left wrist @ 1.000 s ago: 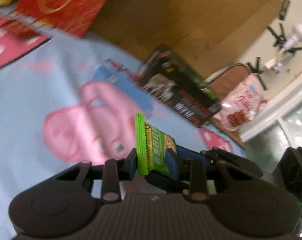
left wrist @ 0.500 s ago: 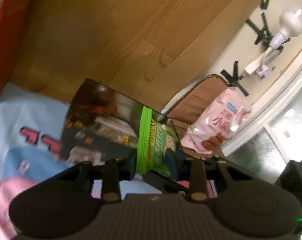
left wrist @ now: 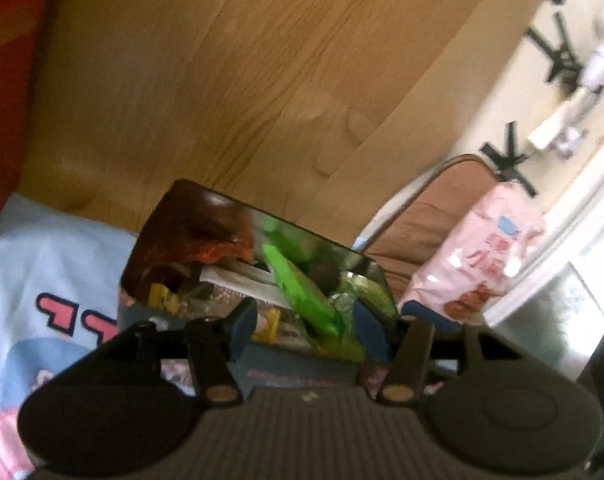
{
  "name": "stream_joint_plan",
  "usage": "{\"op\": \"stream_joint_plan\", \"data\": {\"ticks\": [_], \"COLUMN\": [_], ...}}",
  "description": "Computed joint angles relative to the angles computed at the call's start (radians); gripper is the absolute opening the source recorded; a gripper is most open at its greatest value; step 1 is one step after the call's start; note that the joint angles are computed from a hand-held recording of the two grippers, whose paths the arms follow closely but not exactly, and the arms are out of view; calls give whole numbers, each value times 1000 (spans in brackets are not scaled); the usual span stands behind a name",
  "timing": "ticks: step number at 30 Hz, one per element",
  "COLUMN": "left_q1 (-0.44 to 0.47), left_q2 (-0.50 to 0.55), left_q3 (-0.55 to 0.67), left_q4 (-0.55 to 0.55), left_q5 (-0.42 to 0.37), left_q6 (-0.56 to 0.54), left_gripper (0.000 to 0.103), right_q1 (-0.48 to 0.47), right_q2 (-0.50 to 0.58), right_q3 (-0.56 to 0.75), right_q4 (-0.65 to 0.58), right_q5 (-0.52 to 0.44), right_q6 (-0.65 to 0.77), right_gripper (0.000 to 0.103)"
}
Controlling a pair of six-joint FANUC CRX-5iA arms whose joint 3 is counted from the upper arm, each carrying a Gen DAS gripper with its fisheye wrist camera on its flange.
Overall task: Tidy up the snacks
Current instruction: 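Grasp the green biscuit pack with both grippers and drop it into the box, then grasp the pale green wrapped cake with both grippers and release it in the box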
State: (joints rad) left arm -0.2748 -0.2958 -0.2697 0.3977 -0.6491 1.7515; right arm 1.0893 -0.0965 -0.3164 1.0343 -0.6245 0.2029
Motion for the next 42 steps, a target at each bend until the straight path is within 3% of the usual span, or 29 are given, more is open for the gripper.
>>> {"op": "stream_joint_plan", "data": {"ticks": [2, 4, 7, 9, 12, 15, 19, 21, 22, 23, 26, 34, 42], "left_q1": [-10, -17, -34, -54, -84, -98, -143, -176, -192, -200, -198, -180, -119], "left_q2": [-48, -99, -165, -179, -183, -201, -182, -178, -174, -176, -172, -136, -135], "left_q3": [-17, -63, -162, -188, -209, -241, -227, -219, -206, -202, -213, -187, -164], "left_q4": [-28, 9, 134, 150, 147, 190, 175, 135, 103, 92, 112, 77, 78], "left_q5": [-18, -43, -103, -161, -218, -220, -231, -221, -221, -222, -219, -173, -142], "left_q6": [7, -30, -152, -171, -159, -196, -182, -160, -144, -133, -115, -43, -57], "left_gripper": [54, 54, 54, 54, 54, 53, 50, 48, 48, 45, 35, 33, 33], "right_q1": [18, 51, 137, 221, 364, 480, 539, 567, 573, 571, 554, 488, 363], "right_q2": [-66, -141, -258, -328, -406, -432, -424, -394, -373, -352, -315, -286, -234], "right_q3": [-62, -112, -147, -178, -229, -260, -282, -297, -293, -291, -282, -275, -233], "right_q4": [33, -25, -305, -387, -373, -315, -289, -207, -179, -153, -110, -86, -67], "right_q5": [8, 32, 54, -7, -128, -240, -284, -322, -342, -357, -387, -344, -219], "right_q6": [-65, -48, 161, 210, 160, 62, -8, -58, -69, -81, -112, -113, -42], "right_gripper": [61, 64, 72, 74, 75, 79, 78, 76, 71, 56, 33, 29, 29]}}
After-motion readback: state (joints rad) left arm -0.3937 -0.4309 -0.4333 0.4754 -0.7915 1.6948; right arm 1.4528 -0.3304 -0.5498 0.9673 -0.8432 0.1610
